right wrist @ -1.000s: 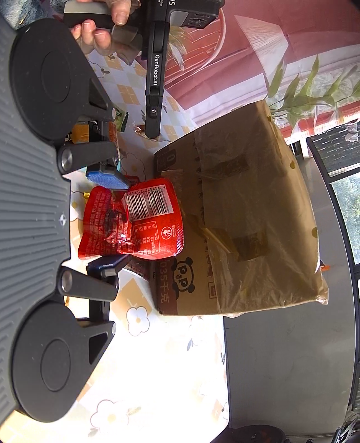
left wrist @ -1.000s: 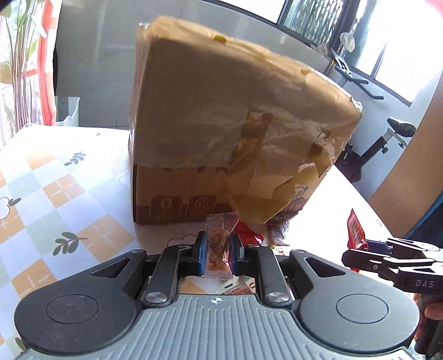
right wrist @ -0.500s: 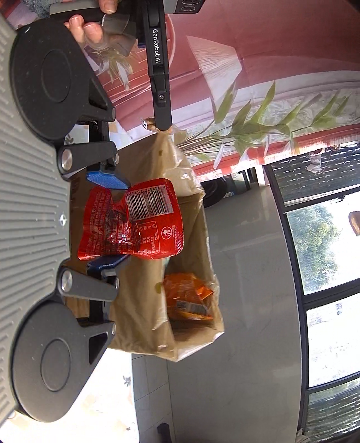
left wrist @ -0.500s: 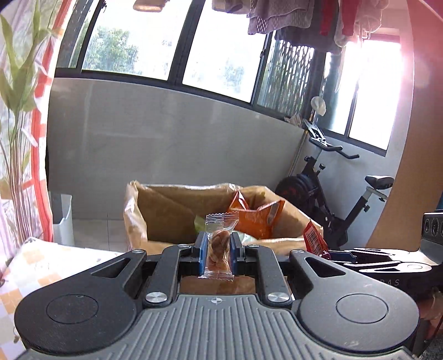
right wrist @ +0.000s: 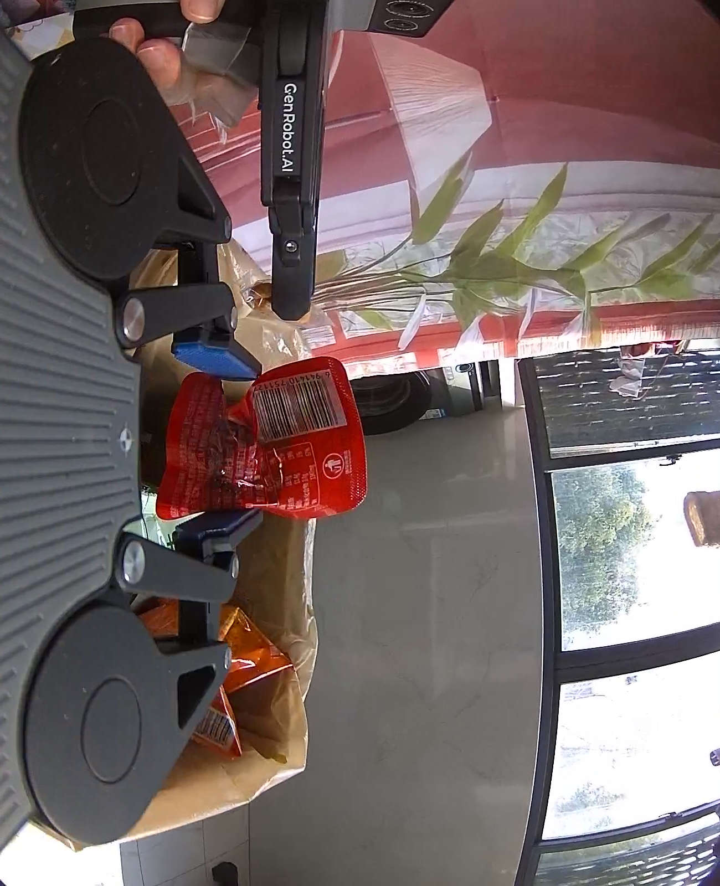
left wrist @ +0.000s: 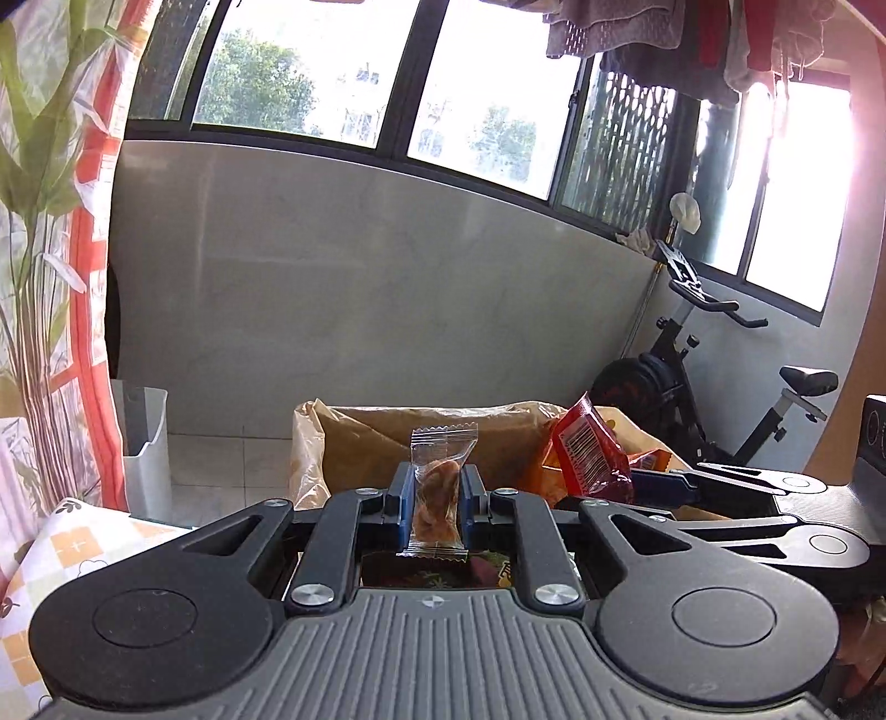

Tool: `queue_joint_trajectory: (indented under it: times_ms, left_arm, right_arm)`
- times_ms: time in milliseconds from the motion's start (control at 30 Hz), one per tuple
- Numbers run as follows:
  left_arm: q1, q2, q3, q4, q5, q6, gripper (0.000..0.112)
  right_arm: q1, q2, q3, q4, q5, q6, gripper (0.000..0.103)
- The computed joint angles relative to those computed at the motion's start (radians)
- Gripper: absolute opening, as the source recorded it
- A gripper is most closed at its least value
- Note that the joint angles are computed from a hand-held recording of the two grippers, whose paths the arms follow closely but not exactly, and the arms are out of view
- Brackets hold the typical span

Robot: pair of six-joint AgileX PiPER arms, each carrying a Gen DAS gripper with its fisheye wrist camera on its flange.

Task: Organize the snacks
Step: 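Carry both packets over the box and open both grippers inside it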

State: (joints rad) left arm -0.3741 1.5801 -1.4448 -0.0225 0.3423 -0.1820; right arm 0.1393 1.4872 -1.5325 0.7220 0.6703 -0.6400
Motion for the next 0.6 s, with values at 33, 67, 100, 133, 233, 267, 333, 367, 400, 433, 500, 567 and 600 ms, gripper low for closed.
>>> queue_joint_trajectory:
  times_ms: [33,67,100,133,233,267,333,367,400,433,500,567,600]
  left_arm:
    - [0.003,0.006,-0.001,-0.007,0.001,0.003,0.018]
    - [0.003,0.01,-0.001,-0.006,0.001,-0.001,0.018]
    - [0.01,0.014,-0.002,-0.019,0.008,0.008,0.018]
    - [0.009,0.016,-0.005,-0.012,0.015,-0.001,0.018]
    - [0.013,0.023,-0.015,-0.019,0.035,0.008,0.022]
    - [0.012,0.023,-0.014,-0.004,0.036,-0.002,0.027]
    - [0.008,0.016,-0.001,0.033,0.029,-0.035,0.036]
    - [0.007,0.011,0.004,0.041,0.029,-0.044,0.039]
    - [0.007,0.005,0.009,0.044,0.03,-0.05,0.039]
    - [0.006,-0.002,0.016,0.043,0.031,-0.054,0.039]
    - [0.006,-0.02,0.032,0.039,0.035,-0.05,0.039]
    - [-0.009,-0.042,0.043,0.09,0.055,-0.087,0.039]
    - [-0.016,-0.053,0.048,0.118,0.064,-0.107,0.039]
  right_arm:
    - [0.0,0.005,0.008,0.005,-0.003,-0.009,0.052]
    - [0.008,0.014,0.009,-0.007,-0.009,0.0,0.054]
    - [0.017,0.021,0.008,-0.022,-0.014,0.016,0.057]
    - [0.025,0.027,0.005,-0.042,-0.019,0.036,0.06]
    - [0.037,0.031,0.005,-0.077,-0.025,0.062,0.065]
    - [0.037,0.025,0.013,-0.078,-0.029,0.061,0.067]
    - [0.034,0.009,0.031,-0.075,-0.038,0.056,0.071]
    - [0.028,0.0,0.04,-0.069,-0.037,0.053,0.073]
    - [0.022,-0.009,0.048,-0.066,-0.034,0.053,0.073]
    - [0.014,-0.019,0.058,-0.06,-0.032,0.052,0.073]
    - [-0.006,-0.047,0.085,-0.036,-0.025,0.039,0.073]
    - [-0.024,-0.087,0.119,-0.023,-0.024,0.045,0.073]
    - [-0.037,-0.111,0.142,-0.006,-0.027,0.049,0.073]
